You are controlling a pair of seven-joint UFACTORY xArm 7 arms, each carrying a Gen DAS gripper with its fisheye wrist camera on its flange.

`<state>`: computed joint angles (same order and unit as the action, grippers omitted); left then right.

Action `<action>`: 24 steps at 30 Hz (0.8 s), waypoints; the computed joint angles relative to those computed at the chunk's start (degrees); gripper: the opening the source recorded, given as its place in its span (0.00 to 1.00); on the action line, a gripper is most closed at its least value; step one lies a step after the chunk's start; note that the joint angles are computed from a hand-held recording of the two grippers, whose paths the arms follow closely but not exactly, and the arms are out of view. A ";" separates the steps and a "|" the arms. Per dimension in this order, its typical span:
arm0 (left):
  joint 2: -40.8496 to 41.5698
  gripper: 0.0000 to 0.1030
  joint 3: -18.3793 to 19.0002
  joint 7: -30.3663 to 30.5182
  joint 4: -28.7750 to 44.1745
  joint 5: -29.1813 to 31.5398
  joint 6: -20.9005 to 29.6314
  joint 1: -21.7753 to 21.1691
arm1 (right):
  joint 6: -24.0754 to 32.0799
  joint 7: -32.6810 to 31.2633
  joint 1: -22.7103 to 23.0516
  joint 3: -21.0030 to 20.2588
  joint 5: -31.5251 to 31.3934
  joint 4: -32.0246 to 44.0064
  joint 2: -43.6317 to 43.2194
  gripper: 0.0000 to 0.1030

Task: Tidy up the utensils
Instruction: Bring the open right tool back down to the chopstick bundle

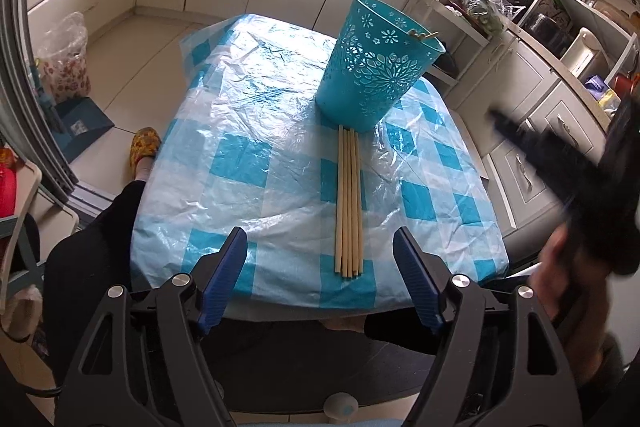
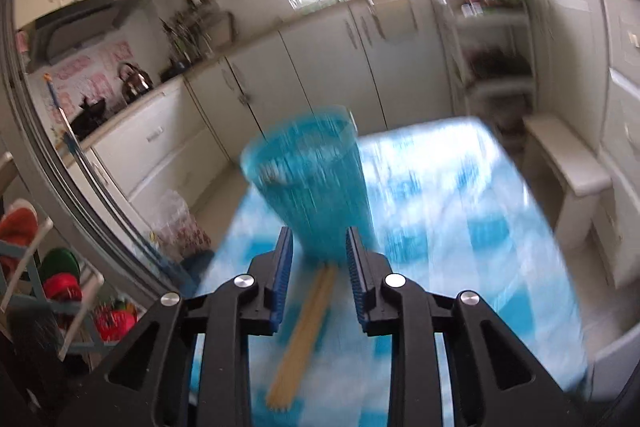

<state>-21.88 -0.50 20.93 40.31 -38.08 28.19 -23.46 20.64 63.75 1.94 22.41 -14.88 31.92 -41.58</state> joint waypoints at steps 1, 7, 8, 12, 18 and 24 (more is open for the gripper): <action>-0.55 0.70 -0.15 -0.05 -0.38 0.22 -0.10 0.05 | 0.40 0.65 1.07 -0.05 1.03 -1.18 -0.11 0.27; -3.06 0.71 0.05 -0.56 -2.08 1.58 -0.63 -0.17 | 2.22 1.24 4.62 -0.25 2.69 -2.69 2.05 0.27; -3.22 0.71 0.14 -0.74 -2.20 1.84 -0.68 -0.18 | 2.56 0.90 4.87 -0.37 2.55 -2.17 3.22 0.27; -3.22 0.72 0.22 -1.55 -2.42 3.00 -1.17 -0.12 | 2.56 1.08 5.40 -0.10 1.63 -1.72 5.93 0.27; -2.62 0.74 0.53 -2.51 -2.67 4.67 -1.34 0.21 | 1.33 2.27 4.88 0.46 -1.30 0.53 12.14 0.26; -1.39 0.75 0.79 -3.00 -2.51 5.13 -1.15 0.89 | 1.46 4.75 3.76 0.32 -5.97 4.32 18.45 0.25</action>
